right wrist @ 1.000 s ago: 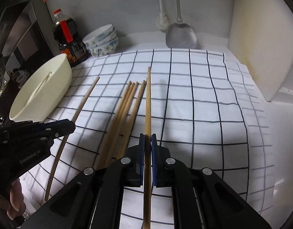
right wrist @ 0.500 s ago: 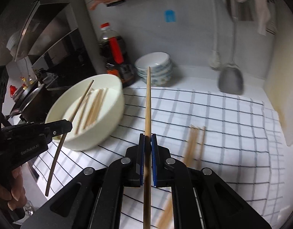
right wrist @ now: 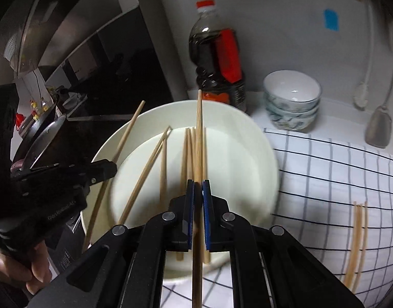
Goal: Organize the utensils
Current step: 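Open the left tool to drop its chopstick while the right tool releases its own, then withdraw both tools from the basin toward the remaining chopsticks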
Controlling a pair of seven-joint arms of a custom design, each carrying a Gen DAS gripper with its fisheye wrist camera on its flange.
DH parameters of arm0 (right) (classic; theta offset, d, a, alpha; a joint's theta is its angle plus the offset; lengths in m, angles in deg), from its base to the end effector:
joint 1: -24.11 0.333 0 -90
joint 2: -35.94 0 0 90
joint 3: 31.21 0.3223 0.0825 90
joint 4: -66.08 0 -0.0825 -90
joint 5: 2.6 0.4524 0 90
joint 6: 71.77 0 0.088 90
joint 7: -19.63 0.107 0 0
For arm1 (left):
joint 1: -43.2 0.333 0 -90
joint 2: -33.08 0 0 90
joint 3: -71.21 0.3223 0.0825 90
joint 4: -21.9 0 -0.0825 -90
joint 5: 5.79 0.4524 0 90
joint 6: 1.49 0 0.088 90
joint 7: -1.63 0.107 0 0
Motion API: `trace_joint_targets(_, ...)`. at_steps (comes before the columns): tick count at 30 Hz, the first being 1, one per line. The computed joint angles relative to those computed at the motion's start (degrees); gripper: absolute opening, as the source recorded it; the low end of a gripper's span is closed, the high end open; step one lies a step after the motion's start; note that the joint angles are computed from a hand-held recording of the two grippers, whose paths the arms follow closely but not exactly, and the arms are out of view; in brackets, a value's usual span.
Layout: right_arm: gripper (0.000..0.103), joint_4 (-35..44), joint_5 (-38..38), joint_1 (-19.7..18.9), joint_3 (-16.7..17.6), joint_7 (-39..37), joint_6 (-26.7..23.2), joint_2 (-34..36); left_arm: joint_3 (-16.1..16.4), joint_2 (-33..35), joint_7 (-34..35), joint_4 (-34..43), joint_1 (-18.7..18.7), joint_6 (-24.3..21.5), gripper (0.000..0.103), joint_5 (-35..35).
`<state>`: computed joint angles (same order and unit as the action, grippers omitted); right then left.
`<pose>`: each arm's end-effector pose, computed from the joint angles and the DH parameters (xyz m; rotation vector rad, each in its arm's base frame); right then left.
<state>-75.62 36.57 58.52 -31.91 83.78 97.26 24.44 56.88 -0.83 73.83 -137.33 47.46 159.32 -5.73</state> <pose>0.4736 0.2658 0.3967 -2.0257 1.3289 -0.1992 0.4350 -0.0696 0.4091 -1.9872 1.7409 -0.5987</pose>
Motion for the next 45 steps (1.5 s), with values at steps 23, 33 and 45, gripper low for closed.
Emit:
trace_joint_targets(23,0.007,11.88,-5.3,-10.74,8.56,4.94,-10.74,12.37,1.36,15.29,-5.01,7.95,3.29,2.3,0.008,3.65)
trace_joint_targets(33,0.052,7.22,-2.98,-9.76,7.05,2.67,-6.99,6.78,-1.61,6.83,-12.61,3.76,6.87,1.38,0.081,9.67)
trace_joint_targets(45,0.073,-2.21,-9.39,-8.0,2.29,14.88,-8.24,-4.09,2.65,-3.12,-3.95,-0.3,1.17,-3.12,0.096,1.28)
